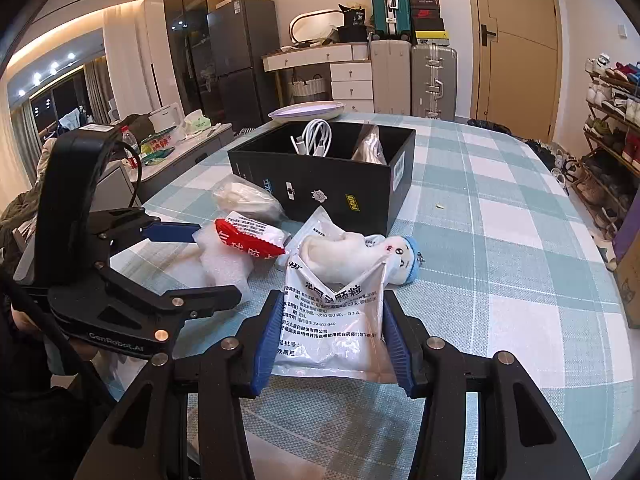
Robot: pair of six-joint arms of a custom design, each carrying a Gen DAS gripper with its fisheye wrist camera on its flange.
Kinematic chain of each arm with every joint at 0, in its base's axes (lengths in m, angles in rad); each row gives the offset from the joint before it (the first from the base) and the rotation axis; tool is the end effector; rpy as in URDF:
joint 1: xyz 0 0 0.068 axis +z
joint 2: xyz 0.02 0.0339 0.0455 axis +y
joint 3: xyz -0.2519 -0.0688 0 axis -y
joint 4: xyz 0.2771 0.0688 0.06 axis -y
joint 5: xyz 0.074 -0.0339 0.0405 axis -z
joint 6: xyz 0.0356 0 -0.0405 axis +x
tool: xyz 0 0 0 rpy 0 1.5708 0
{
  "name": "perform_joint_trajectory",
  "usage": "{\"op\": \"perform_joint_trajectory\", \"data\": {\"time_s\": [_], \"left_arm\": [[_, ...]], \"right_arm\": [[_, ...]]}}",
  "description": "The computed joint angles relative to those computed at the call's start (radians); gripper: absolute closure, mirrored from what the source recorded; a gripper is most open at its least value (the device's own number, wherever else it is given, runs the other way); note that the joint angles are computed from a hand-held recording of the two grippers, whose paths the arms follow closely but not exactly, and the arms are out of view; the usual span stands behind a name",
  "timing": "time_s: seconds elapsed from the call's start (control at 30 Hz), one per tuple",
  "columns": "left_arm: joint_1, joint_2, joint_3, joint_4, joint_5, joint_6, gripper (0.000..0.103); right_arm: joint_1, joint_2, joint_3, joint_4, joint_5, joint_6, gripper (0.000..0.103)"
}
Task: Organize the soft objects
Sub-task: 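Grasp the white foam block with the left tool while the right tool lifts the sachet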
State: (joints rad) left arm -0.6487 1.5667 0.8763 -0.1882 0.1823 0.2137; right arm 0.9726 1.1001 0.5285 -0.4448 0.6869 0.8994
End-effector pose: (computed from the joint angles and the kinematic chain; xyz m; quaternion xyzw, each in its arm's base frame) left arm 0.2674 -0.2108 0.1513 0.4196 0.8381 -0.1565 0.3114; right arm 0.1452 0.1730 0.1522 0.0590 0.9084 0.0154 0.4136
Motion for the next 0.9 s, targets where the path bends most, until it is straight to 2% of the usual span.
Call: {"op": "perform_joint_trajectory", "data": {"time_s": [0.53,0.9], "left_arm": [[0.076,-0.22,-0.094,0.0,0.072,-0.03,0.015],[0.083,-0.263,-0.049,-0.019,0.035,-0.026,0.015]], "right_arm": [[0.048,-0.013,0.046,-0.036,0.073,-0.005,0.055],[0.036,-0.089,0.078,-0.037,0.107,-0.088,0.055]]}}
